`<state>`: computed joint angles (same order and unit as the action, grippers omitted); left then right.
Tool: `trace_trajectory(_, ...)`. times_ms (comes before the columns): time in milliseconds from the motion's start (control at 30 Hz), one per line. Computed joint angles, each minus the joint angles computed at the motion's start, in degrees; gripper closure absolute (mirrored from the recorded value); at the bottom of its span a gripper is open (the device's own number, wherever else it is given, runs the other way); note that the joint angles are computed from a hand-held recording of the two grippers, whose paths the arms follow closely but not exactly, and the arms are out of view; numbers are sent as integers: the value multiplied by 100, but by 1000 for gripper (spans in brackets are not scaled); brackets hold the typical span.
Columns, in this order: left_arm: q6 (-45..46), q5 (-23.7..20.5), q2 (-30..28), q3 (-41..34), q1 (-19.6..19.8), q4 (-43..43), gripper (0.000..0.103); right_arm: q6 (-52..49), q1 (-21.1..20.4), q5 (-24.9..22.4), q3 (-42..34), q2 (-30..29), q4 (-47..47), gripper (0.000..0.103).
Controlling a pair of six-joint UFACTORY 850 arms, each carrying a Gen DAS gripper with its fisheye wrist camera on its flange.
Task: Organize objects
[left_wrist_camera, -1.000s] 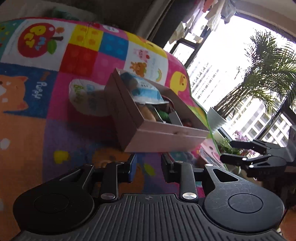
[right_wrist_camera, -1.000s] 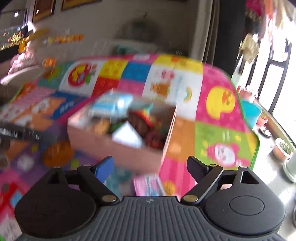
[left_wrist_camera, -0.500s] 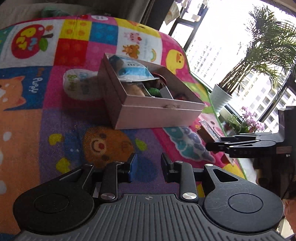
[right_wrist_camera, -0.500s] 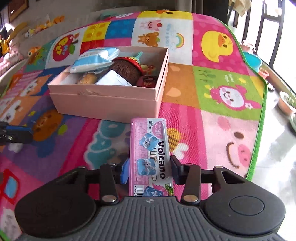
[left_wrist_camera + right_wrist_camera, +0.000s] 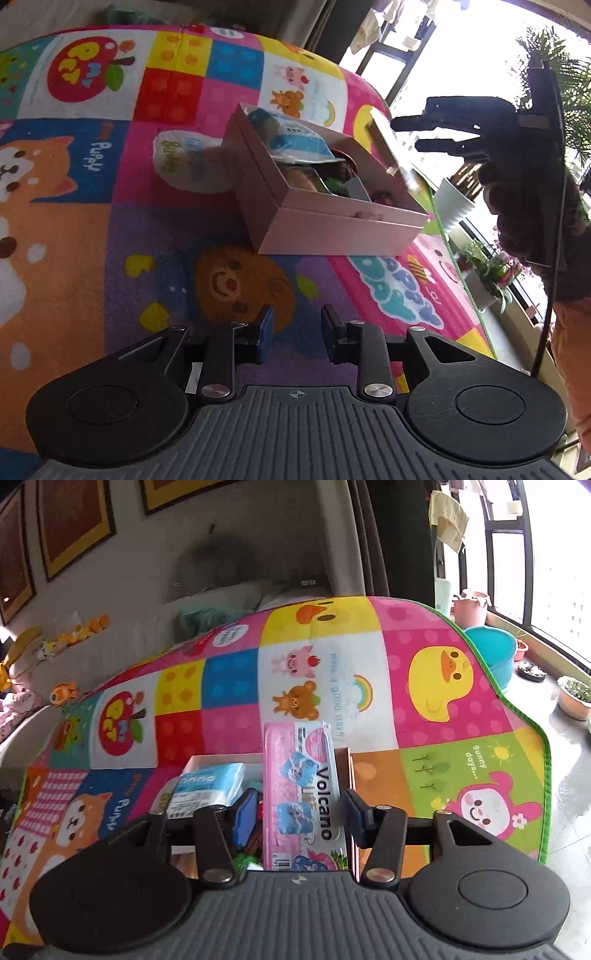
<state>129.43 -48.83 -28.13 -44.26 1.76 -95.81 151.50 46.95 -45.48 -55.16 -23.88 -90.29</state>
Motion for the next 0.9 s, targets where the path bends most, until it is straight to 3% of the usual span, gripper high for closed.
trace_trajectory(133, -73, 80, -87, -141, 79, -56, 72, 503, 2, -31, 174, -52, -234, 49)
trace_trajectory(367, -26, 160, 5, -277, -163, -357, 72, 46, 617, -502, 467, -178, 399, 47)
trace_trajectory(467, 175, 102, 133, -331, -366, -721, 72, 118, 936, -697, 564, -279, 366, 39)
trace_trajectory(533, 428, 149, 157, -419, -558, -1108, 72, 38, 1094, -775, 544, -400, 351, 39)
trace_trajectory(633, 687, 651, 79, -682, -939, -1584, 72, -228, 1231, -813, 416, -631, 398, 39)
trace_trajectory(700, 925, 1299, 6, -853, -1219, -1952, 72, -325, 1263, -853, 329, -785, 423, 39)
trace_trajectory(733, 918, 1607, -52, -950, -1315, -2031, 66, -314, 1255, -853, 304, -846, 410, 39)
trace_trajectory(900, -689, 2075, -410, -1447, -1378, -741, 49, -61, 1154, -927, 216, -1097, 141, 39)
